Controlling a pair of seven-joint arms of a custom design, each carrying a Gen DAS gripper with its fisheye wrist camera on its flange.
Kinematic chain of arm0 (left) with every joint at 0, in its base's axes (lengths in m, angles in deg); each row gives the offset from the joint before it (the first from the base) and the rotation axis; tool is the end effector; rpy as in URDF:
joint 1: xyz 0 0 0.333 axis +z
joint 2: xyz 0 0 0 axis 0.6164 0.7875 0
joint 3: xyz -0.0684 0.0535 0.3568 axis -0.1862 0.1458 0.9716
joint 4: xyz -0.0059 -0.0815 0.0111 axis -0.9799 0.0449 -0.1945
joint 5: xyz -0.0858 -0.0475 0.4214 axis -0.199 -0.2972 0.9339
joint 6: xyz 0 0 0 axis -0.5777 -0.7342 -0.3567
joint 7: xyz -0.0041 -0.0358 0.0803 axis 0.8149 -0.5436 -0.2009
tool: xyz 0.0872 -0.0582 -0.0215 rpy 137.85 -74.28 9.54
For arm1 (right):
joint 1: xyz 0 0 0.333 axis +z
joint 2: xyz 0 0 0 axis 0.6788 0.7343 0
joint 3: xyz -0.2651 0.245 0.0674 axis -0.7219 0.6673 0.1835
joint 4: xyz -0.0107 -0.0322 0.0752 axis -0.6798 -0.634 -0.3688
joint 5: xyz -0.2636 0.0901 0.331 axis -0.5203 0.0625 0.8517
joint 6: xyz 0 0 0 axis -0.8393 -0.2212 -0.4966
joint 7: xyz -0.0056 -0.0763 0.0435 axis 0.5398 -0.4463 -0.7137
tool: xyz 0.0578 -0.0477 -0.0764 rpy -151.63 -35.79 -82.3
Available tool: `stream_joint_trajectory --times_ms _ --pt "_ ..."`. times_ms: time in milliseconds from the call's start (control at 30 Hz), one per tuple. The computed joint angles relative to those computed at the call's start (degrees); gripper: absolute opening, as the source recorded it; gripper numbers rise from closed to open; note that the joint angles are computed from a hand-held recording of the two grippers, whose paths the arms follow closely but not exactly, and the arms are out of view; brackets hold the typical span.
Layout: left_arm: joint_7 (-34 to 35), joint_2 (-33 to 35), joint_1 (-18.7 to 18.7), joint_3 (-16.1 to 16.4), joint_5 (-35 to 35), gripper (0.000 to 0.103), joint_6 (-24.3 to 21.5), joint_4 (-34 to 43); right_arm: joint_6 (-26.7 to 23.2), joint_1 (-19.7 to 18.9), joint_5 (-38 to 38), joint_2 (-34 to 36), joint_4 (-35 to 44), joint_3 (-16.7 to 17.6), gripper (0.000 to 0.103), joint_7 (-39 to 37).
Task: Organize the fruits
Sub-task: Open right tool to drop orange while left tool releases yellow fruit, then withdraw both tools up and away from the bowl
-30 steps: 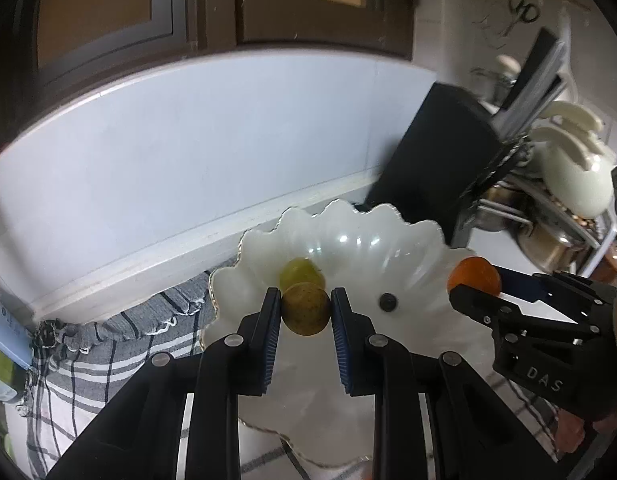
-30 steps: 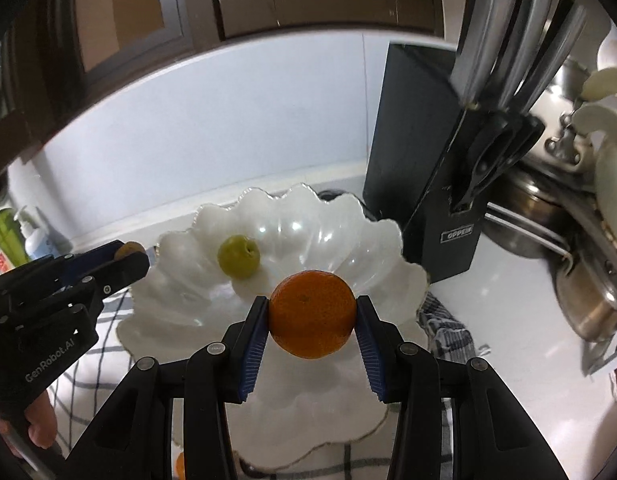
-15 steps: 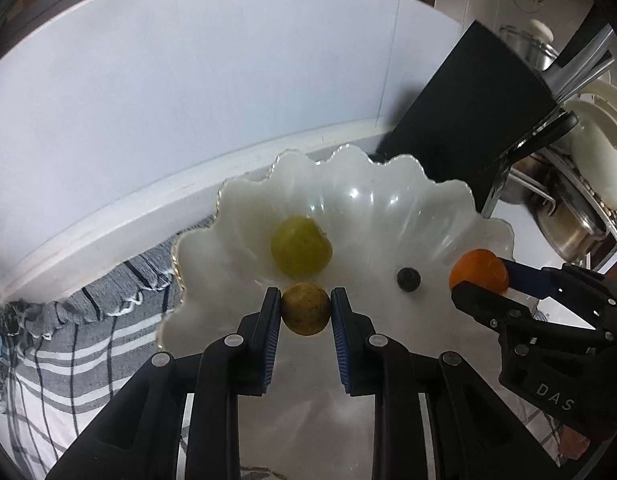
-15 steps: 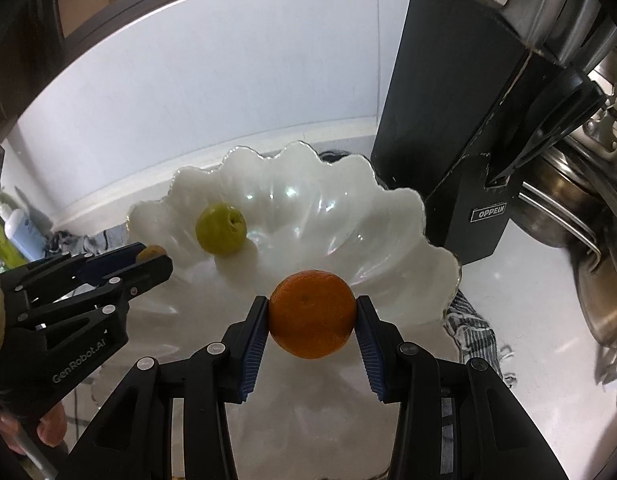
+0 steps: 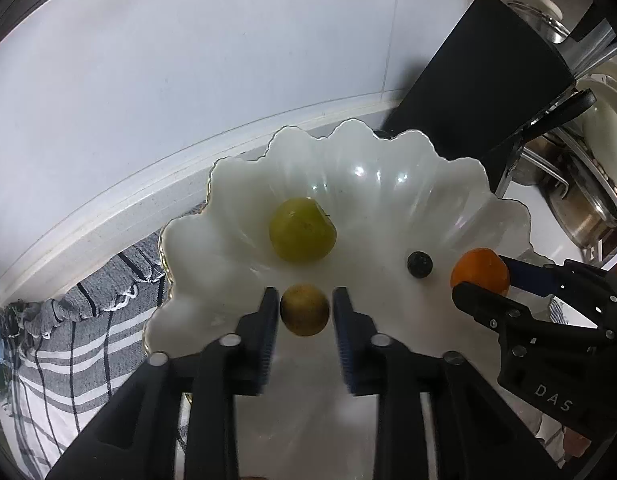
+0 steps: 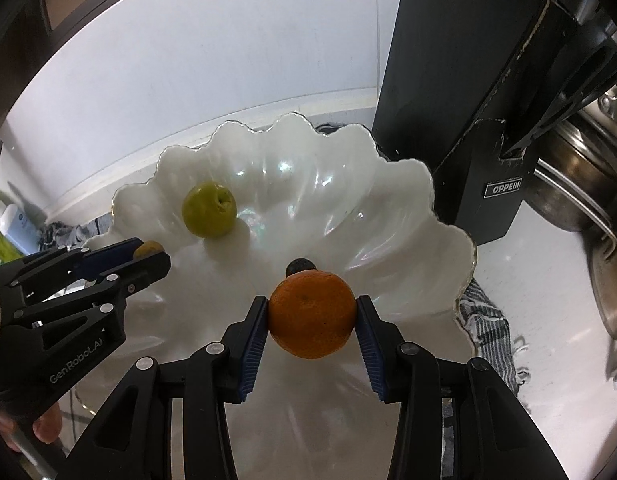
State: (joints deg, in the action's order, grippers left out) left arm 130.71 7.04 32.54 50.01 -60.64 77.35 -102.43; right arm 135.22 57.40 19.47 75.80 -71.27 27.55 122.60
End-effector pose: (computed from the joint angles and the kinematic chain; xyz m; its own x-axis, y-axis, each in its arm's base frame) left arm 0.5684 -0.1054 0.5181 -0.2399 -0.9706 0.0169 -0.7953 0.1866 -0.5768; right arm 0.5566 0.2112 0.5101 0.1245 -0.9868 -0.1035 -0.8107 -0.0410 -0.5841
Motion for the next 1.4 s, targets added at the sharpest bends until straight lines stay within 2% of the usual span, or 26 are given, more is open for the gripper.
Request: stream_joint_trajectory --times_ms 33,67,200,433,633,833,1000,1133,1400 --pt "-0.1 -0.1 0.0 0.0 -0.2 0.044 0.2 -0.1 -0.3 0.0 0.4 0.2 0.1 0.0 0.046 -0.1" --pt "-0.6 -0.3 0.1 -0.1 0.2 0.046 0.3 -0.2 -0.2 0.1 0.7 0.3 0.2 -0.1 0.047 -0.2" --pt "-1.8 -1.1 0.3 0.0 1.6 0.049 0.6 -1.0 0.8 -0.6 -3.4 -0.7 -0.7 0.3 0.056 3.7" --pt "-1.2 -5.3 -0.8 1.1 1.2 0.055 3.3 -4.0 2.9 -3.6 -13.0 -5.1 -3.7 2.7 0.056 12.5" --pt "0.1 -9.9 -3.3 2.9 1.3 0.056 7.3 -7.6 5.3 -7.0 -18.0 -10.1 -6.6 6.1 0.056 17.3" --pt "0.3 -16.0 -6.4 5.2 1.8 0.057 9.3 -11.5 7.1 -10.5 -18.8 -15.0 -9.6 9.4 0.056 18.9" --pt "0.6 -20.1 -9.0 7.4 1.8 0.057 10.2 -14.5 8.8 -11.7 -14.9 -19.5 -13.2 10.8 0.056 17.2" --pt "-0.6 -23.6 -9.2 7.2 3.5 0.057 10.9 -17.2 9.1 -14.3 -13.3 -23.5 -15.8 13.8 0.056 16.6" --pt "-1.8 -29.5 -11.7 8.4 6.2 0.057 11.1 -20.8 9.2 -16.9 -8.5 -31.3 -20.5 17.2 0.056 14.5"
